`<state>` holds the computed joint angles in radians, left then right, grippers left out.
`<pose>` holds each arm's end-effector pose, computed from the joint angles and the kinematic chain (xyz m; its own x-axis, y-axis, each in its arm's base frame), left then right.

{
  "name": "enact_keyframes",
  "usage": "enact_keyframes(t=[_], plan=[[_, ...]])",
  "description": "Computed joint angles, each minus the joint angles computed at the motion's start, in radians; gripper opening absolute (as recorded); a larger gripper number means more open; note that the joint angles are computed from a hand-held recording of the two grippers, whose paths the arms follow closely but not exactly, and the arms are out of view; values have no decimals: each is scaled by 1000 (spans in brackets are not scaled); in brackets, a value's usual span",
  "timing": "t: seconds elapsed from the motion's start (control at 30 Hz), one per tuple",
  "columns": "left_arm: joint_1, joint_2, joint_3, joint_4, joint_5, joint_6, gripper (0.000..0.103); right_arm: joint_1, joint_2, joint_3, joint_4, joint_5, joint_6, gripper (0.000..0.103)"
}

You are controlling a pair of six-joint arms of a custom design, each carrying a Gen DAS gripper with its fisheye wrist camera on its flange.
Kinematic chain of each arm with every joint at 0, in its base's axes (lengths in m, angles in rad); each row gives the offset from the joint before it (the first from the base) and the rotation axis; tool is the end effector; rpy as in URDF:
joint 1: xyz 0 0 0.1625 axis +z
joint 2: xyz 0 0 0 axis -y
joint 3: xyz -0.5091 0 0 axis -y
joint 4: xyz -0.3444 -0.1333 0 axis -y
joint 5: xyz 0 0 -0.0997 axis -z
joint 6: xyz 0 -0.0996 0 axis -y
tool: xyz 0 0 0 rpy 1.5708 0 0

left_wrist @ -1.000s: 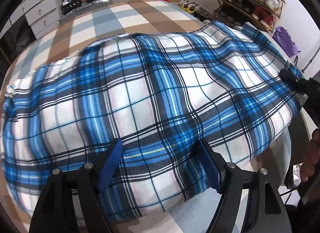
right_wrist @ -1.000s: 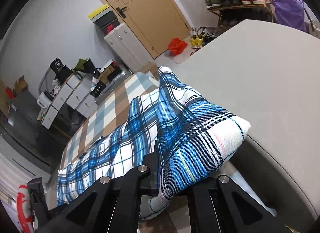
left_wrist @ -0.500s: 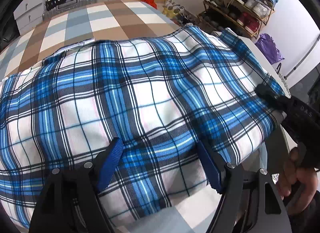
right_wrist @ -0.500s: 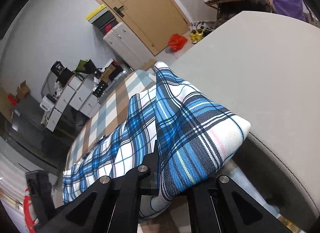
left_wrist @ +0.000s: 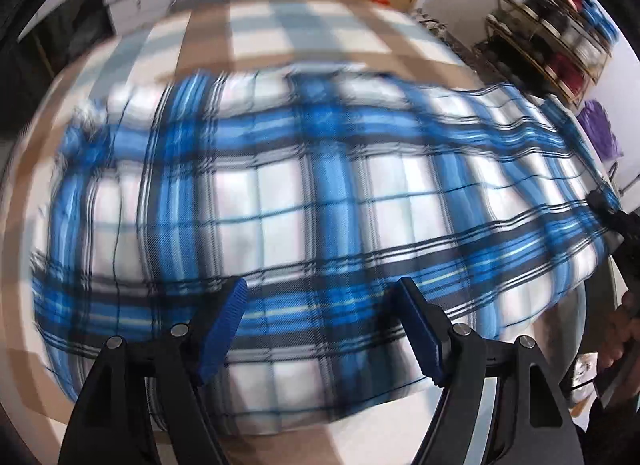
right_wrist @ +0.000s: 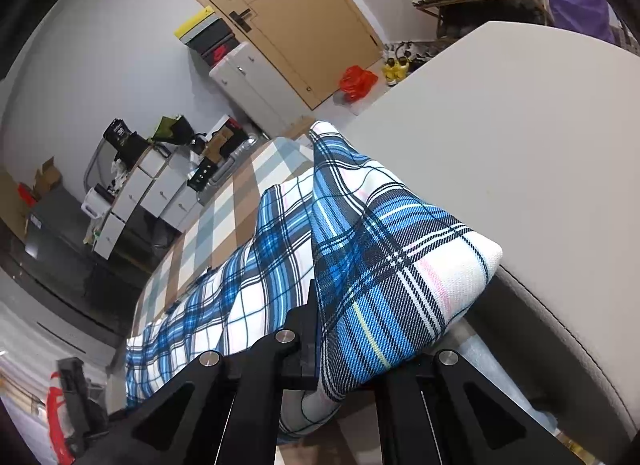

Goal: Fold large clothes

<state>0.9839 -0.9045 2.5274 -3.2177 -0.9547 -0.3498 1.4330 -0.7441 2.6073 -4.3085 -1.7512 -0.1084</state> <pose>-0.0617 -0.4374 0.1399 -0.8354 0.1285 -0.5345 0.2846 0.9329 -0.2205 0.0574 -0.4263 0.1912 -0.9595 0.2012 0.1974 -0.0158 0.6609 -0.7503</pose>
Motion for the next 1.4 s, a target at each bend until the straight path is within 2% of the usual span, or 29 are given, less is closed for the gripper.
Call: enact_keyframes(t=[0.07, 0.13, 0.23, 0.27, 0.33, 0.4, 0.47, 0.5, 0.57, 0.63, 0.77, 0.87, 0.93, 1.1, 1.13, 1.23, 1.3, 1.33, 1.37, 1.4], plan=[[-18, 22, 17, -47, 23, 32, 73, 5, 2, -5, 2, -10, -4, 5], [-39, 24, 23, -24, 46, 23, 73, 15, 6, -10, 0, -26, -11, 5], [-66, -34, 36, 34, 41, -23, 73, 22, 14, -10, -11, -42, -15, 5], [-77, -53, 50, 27, 56, -25, 73, 21, 15, -10, -12, -43, -15, 5], [-98, -88, 81, 35, 134, -45, 73, 17, 14, -8, -10, -41, -12, 5], [-75, -118, 88, 62, 181, -44, 73, 15, 11, -11, 0, -38, -5, 5], [-31, -149, 87, 95, 193, -58, 73, 15, 12, -12, 0, -39, -4, 5], [-2, -156, 82, 95, 184, -53, 73, 18, 13, -13, -1, -41, -6, 5], [57, -163, 87, 30, 121, -8, 72, 19, 13, -13, -5, -40, -8, 5], [54, -153, 105, -25, 126, 36, 73, 19, 17, -12, -10, -39, -10, 5], [-4, -214, 123, 35, 122, -29, 74, 10, 17, -6, -17, -27, -11, 5], [-55, -255, 151, 8, 187, -25, 74, 1, 14, -4, -12, -18, -8, 5], [-41, -267, 157, -4, 246, -33, 74, -1, 12, -4, -9, -13, -4, 5], [141, -293, 82, 46, 105, -51, 74, 3, 10, -8, -5, -17, -10, 5], [160, -288, 68, 64, 88, -55, 72, 3, 9, -8, -3, -16, -8, 5], [119, -295, 97, 90, 103, -71, 73, 5, 9, -8, -1, -17, -3, 5], [107, -300, 111, 96, 94, -92, 67, 4, 9, -7, -3, -15, -7, 5], [92, -306, 122, 111, 108, -118, 48, 3, 10, -5, -5, -13, -6, 5], [89, -307, 106, 133, 91, -125, 16, 1, 10, -3, -5, -9, -4, 5], [99, -322, 107, 140, 32, -130, 6, -2, 9, 0, -6, -4, -2, 5]])
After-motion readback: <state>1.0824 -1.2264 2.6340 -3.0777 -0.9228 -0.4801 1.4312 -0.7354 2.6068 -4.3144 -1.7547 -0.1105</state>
